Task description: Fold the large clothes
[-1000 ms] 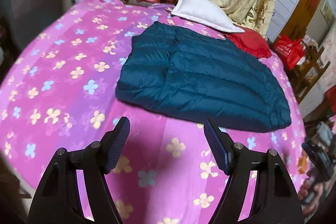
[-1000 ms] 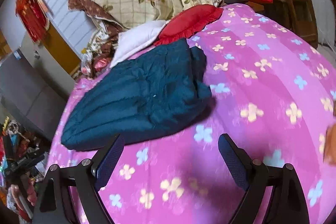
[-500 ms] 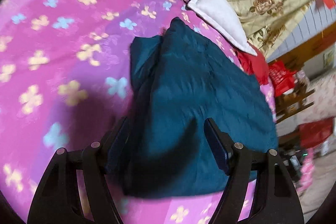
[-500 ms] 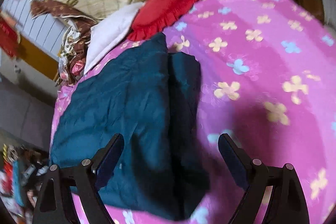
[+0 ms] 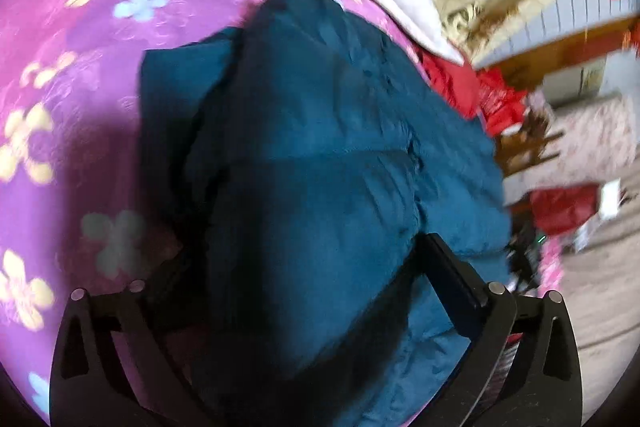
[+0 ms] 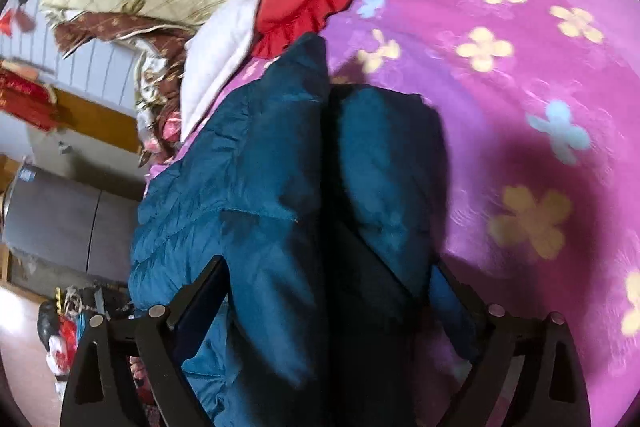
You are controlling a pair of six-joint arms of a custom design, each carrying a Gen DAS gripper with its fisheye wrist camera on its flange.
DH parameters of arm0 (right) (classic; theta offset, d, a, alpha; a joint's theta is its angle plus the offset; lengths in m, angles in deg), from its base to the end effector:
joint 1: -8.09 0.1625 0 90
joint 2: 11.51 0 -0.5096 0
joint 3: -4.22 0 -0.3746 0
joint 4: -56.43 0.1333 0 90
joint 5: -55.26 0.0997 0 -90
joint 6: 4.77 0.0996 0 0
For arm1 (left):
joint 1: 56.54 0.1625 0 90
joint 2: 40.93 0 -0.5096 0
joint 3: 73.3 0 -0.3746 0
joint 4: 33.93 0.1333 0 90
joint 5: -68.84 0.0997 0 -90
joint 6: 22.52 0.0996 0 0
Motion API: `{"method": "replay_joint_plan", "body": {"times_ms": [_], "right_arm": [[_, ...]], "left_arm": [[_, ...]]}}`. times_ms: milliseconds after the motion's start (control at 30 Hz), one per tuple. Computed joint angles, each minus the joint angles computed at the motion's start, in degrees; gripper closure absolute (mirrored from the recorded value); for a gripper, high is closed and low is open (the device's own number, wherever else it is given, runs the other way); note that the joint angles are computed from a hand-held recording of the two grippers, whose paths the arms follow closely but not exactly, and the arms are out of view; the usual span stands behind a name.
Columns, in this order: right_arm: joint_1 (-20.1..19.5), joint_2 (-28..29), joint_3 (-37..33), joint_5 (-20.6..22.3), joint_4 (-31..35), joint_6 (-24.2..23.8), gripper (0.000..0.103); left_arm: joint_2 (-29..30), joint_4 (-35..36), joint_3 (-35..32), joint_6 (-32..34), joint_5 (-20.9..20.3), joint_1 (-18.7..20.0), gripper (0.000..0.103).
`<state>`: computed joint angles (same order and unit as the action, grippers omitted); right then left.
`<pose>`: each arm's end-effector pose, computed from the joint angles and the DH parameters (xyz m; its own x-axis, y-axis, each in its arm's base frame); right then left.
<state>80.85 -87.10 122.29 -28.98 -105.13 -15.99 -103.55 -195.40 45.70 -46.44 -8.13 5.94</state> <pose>-0.0227 -0.5567 0.3649 -0.9967 0.0811 0.0085 0.0664 0.8670 -0.4938 -0.1221 -0.5715 0.2353 -0.9955 0.0167 -0.0934 0.0465 0.9441 -0.3262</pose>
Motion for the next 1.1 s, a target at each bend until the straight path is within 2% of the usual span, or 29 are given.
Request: {"method": "replay_joint_plan", "body": {"times_ms": [67, 100, 133, 167, 233, 333, 533, 633, 800, 867, 900, 933, 1000, 1100], "right_arm": [[0.5, 0.8, -0.1, 0.3, -0.9, -0.9, 0.006], [0.7, 1.2, -0.2, 0.2, -1.1, -1.2, 0.008], [1.1, 1.5, -0.3, -0.1, -0.8, -1.0, 0.019], [1.2, 1.6, -0.3, 0.2, -0.4, -0.4, 0.026], [1.1, 1.0, 0.3, 2.9, -0.2, 1.0, 0.052], [2.6, -0.4, 1.3, 3.5, -1.4, 2.0, 0.065], [6.8, -3.1, 0.7, 9.0, -1.9, 0.3, 0.069], [8.6, -2.7, -0.1, 7.4, -2.3, -1.4, 0.070], [6.6, 0.0, -0.1, 4.3, -5.2, -0.3, 0.070], [4.6, 1.0, 0.3, 3.7, -6.3, 0.7, 0.070], [3.6, 1.3, 0.4, 3.8, -6.3, 1.1, 0.070], [2.7, 1.5, 0.6, 4.2, -6.3, 1.4, 0.069], [1.8, 1.8, 0.8, 4.1, -6.6, 1.7, 0.063], [2.5, 1.4, 1.6, 0.1, -9.3, 4.2, 0.048]], "left_arm": [[0.5, -0.7, 0.4, -0.2, 2.2, -1.0, 0.001], [0.6, -1.0, 0.7, -1.0, 4.0, -1.8, 0.007], [0.5, -1.5, 1.4, -1.6, 5.6, -2.7, 0.023], [0.2, -2.2, 2.0, -2.1, 6.3, -3.4, 0.032], [-0.6, -2.5, 3.0, -3.4, 8.3, -5.2, 0.062], [-2.6, -0.1, 3.2, -4.8, 11.9, -8.4, 0.077], [-6.6, -0.6, 2.6, -4.8, 12.5, -12.9, 0.081], [-6.3, 1.1, 0.8, -4.7, 15.4, -14.1, 0.081], [-2.7, 4.5, -1.8, -6.8, 18.3, -10.9, 0.079], [-0.6, 7.2, -2.8, -8.5, 20.5, -9.6, 0.074], [0.1, 7.3, -2.7, -9.1, 20.7, -8.7, 0.068], [0.4, 5.8, -2.1, -9.3, 20.1, -7.7, 0.057], [0.2, 2.1, -0.4, -10.0, 19.1, -6.7, 0.047], [-1.1, 1.3, 0.5, -11.2, 17.7, -6.4, 0.046]]}}
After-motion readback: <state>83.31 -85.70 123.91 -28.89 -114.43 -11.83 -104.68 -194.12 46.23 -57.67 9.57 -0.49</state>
